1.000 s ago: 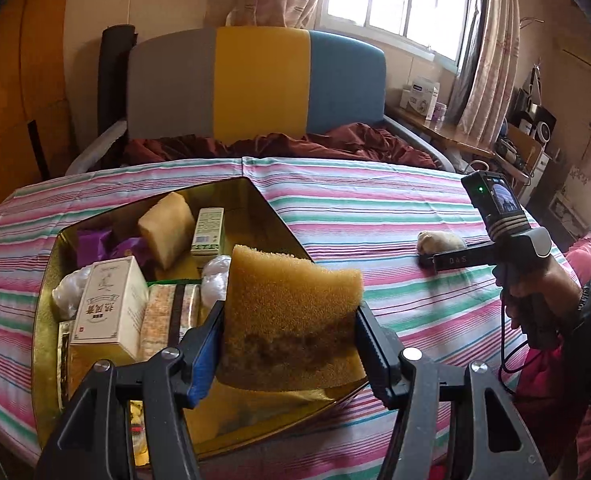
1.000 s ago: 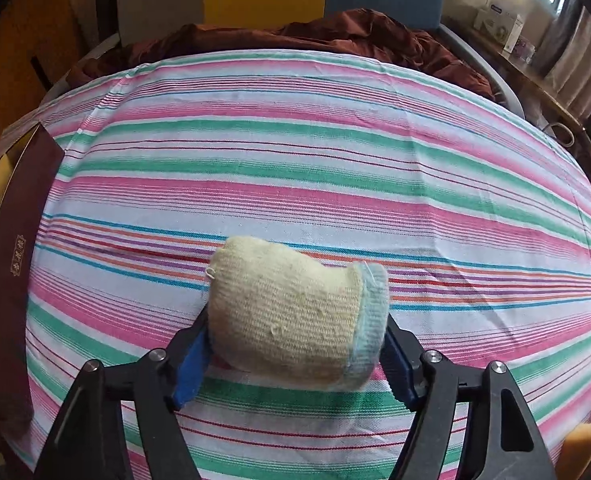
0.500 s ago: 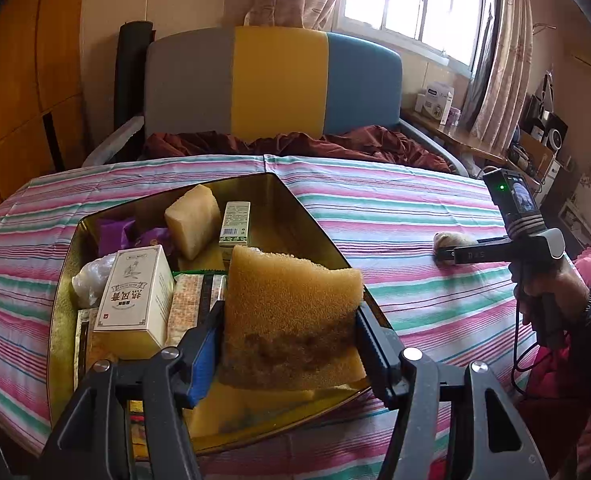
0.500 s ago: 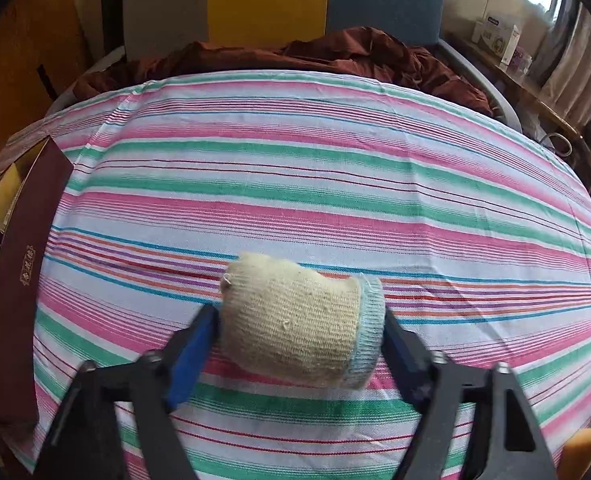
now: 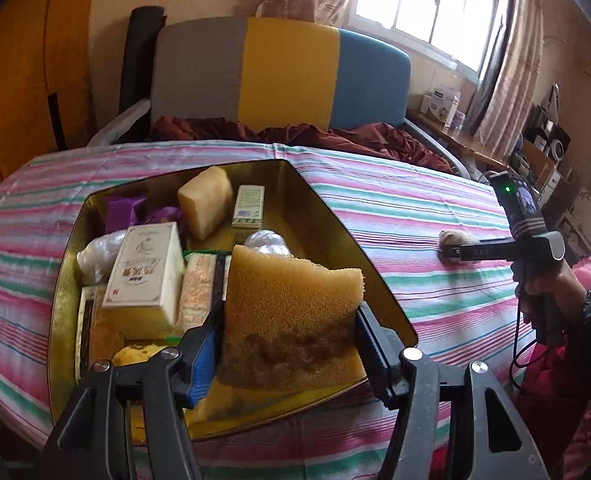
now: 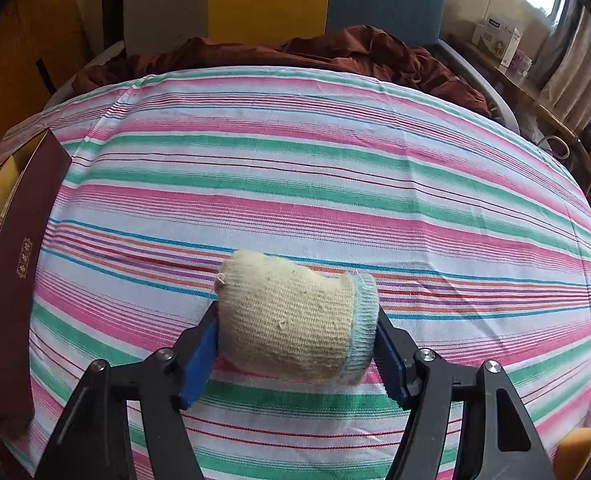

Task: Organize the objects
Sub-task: 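Carry the yellow sponge into the gold tray and open the left tool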

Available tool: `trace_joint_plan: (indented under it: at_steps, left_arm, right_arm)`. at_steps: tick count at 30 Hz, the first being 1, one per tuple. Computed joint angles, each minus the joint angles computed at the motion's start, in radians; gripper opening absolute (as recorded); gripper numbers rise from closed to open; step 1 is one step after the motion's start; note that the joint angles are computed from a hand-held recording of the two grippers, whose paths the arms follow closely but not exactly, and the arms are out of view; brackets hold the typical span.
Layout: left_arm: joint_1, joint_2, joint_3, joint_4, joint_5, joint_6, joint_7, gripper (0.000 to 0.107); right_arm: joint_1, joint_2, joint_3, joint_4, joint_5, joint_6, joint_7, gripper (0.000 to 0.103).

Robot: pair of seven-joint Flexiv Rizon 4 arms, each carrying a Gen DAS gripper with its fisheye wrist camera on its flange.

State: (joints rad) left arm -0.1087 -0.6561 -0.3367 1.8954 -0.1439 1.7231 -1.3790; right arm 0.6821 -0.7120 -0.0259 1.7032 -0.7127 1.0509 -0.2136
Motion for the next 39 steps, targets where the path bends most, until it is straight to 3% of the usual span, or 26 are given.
trace_joint_plan:
  at_steps: [2,7,12,16,21,24,27,31,33,39]
  left_arm:
    - [0.03,0.004,-0.017,0.015,-0.003,0.006,-0.007,0.062]
    - [0.178,0.012,-0.13,0.076,0.014,0.045,-0.042,0.062]
    - [0.2,0.033,-0.104,0.097,0.019,0.051,-0.094,0.062]
    - [0.271,0.017,-0.186,0.095,0.052,0.035,-0.093,0.062]
    - [0.265,-0.017,-0.225,0.063,0.06,-0.018,-0.053,0.062]
    - [0.231,-0.032,-0.213,0.043,0.035,-0.058,-0.029,0.062]
    - [0.21,-0.031,-0.205,0.045,0.017,-0.068,0.001,0.062]
    - [0.218,-0.037,-0.218,0.051,-0.006,-0.064,0.021,0.062]
    - [0.223,-0.04,-0.223,0.055,-0.014,-0.062,0.026,0.062]
    - [0.234,-0.051,-0.24,0.054,-0.028,-0.068,0.038,0.062]
  right_arm:
    - [-0.033,-0.016,0.049,-0.021,0.064,-0.016,-0.053,0.07]
    - [-0.001,-0.014,0.021,-0.025,0.056,-0.034,-0.053,0.067]
    - [-0.013,-0.018,0.03,-0.027,0.078,-0.011,-0.061,0.069]
    - [-0.012,-0.016,0.026,-0.022,0.093,-0.008,-0.05,0.075]
    - [-0.013,-0.014,0.029,-0.019,0.104,-0.013,-0.047,0.08]
    - [-0.019,-0.019,0.039,-0.029,0.13,-0.049,-0.045,0.099]
    - [0.001,-0.01,0.012,-0.028,0.102,-0.076,-0.016,0.101]
    - [-0.002,-0.052,0.052,-0.146,0.119,-0.273,-0.134,0.103]
    - [0.008,-0.049,0.039,-0.135,0.094,-0.252,-0.115,0.1]
    - [-0.042,-0.036,0.049,-0.061,0.123,-0.015,-0.053,0.1]
